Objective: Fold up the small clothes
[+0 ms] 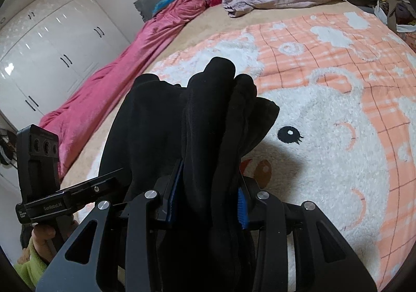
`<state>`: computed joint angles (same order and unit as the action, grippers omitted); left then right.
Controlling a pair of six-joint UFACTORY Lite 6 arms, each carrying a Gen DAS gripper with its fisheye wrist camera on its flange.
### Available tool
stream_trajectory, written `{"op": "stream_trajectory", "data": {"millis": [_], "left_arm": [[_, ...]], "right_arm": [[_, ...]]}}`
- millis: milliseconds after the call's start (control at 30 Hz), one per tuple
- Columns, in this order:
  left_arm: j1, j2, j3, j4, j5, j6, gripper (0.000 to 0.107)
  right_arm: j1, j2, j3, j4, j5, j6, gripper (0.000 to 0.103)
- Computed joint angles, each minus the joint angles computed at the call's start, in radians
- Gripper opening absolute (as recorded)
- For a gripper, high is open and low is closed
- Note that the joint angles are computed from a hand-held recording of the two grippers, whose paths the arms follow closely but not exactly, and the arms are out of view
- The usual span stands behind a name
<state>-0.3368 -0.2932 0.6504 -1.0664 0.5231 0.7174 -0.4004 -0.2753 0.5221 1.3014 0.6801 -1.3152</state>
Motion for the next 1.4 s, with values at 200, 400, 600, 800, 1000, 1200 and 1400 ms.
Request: {"op": "stream_trajectory", "data": {"millis": [200,400,600,800,1000,1200,1400], "left_arm": [[-0.011,0.109,0.017,-0.068,-0.064,0.075,0.052],[0.001,0.134,0.024,-0.082,-0.077,0.112,0.055],[-0.022,0.134,0.025,-0.054,-0.108,0.089,0.058],[-0.026,0.138,0.032,-0.031,-0.121,0.071,0.060],[-0.023,0.099,0.021,0.014,-0.131,0.030,0.063],[0.009,-0.004,-0.014,0.088,-0.118,-0.034,0.071],[0.007,-0.163,-0.068,0.257,-0.133,-0.212,0.084]], "right_arm": [[0.043,0.114,0.015,0.114,-0.104,-0.110,0.033],[0.056,0.189,0.018,0.214,-0.159,-0.208,0.038],[0.093,0.192,0.005,0.291,-0.248,-0.277,0.049],[0.106,0.183,0.002,0.301,-0.275,-0.273,0.052],[0.104,0.079,-0.044,0.276,-0.288,-0.238,0.059],[0.062,-0.140,-0.127,0.171,-0.288,-0.126,0.078],[0.034,-0.439,-0.235,-0.041,-0.294,0.090,0.095]]}}
